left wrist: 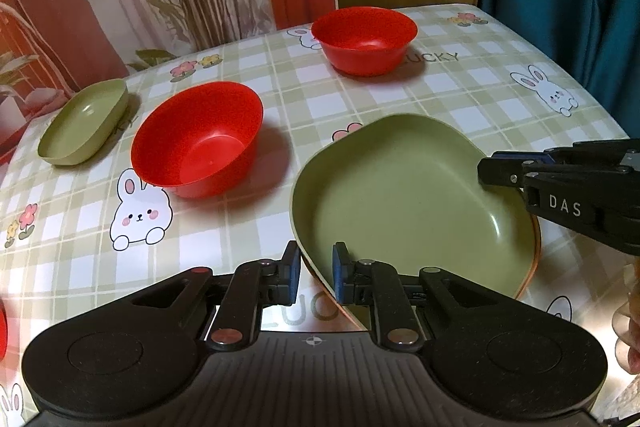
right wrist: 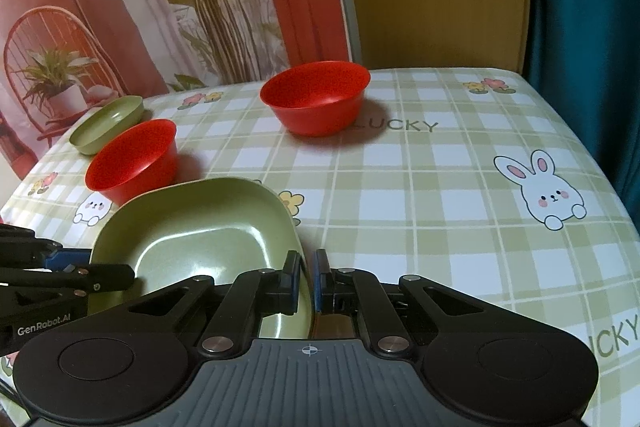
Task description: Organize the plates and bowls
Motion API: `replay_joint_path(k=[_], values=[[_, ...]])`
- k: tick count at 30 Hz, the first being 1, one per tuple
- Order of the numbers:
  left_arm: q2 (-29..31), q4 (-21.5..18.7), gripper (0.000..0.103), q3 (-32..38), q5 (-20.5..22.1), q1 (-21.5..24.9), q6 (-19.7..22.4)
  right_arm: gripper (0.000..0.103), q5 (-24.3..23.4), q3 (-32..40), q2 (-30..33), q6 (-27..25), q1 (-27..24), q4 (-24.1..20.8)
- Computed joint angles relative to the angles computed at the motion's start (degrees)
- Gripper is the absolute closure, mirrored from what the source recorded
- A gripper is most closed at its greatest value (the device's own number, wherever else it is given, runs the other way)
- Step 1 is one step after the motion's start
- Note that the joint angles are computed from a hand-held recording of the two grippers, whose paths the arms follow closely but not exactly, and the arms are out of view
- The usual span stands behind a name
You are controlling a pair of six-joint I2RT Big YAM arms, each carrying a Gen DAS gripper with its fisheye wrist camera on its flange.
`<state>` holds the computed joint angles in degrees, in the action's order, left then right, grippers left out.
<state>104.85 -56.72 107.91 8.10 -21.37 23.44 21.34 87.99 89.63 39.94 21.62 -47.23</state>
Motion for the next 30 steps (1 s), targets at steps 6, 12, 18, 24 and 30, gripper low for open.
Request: replay_joint_path(k=[6, 12, 18, 24, 30], values=[[-0.2, 0.9, 0.085, -0.2, 1.6, 0.5, -2.3, 0.093, 0.2, 0.5, 0.4, -0.4, 0.0, -0.9], [-0.5, 2.4, 0.085, -0.5, 3.3, 1.0, -4.2, 0.086, 1.1, 0.1, -0.4, -0.1, 0.6, 0.5], [-0.4, 3.4, 0.076, 0.0, 5.5, 1.7, -5.9, 0.086, 3.6, 0.9, -0.9, -1.9, 1.2, 2.0], [-0.2, 6.9, 0.066, 1.1, 6.0, 2.6, -6.3, 0.085, 6.4, 1.5, -1.5, -7.1, 1.5, 5.8], [0.8, 8.9, 0.066, 3.5, 7.0, 3.9, -8.8, 0.084, 10.8, 1.4, -2.2, -11.5, 1.8, 10.2]])
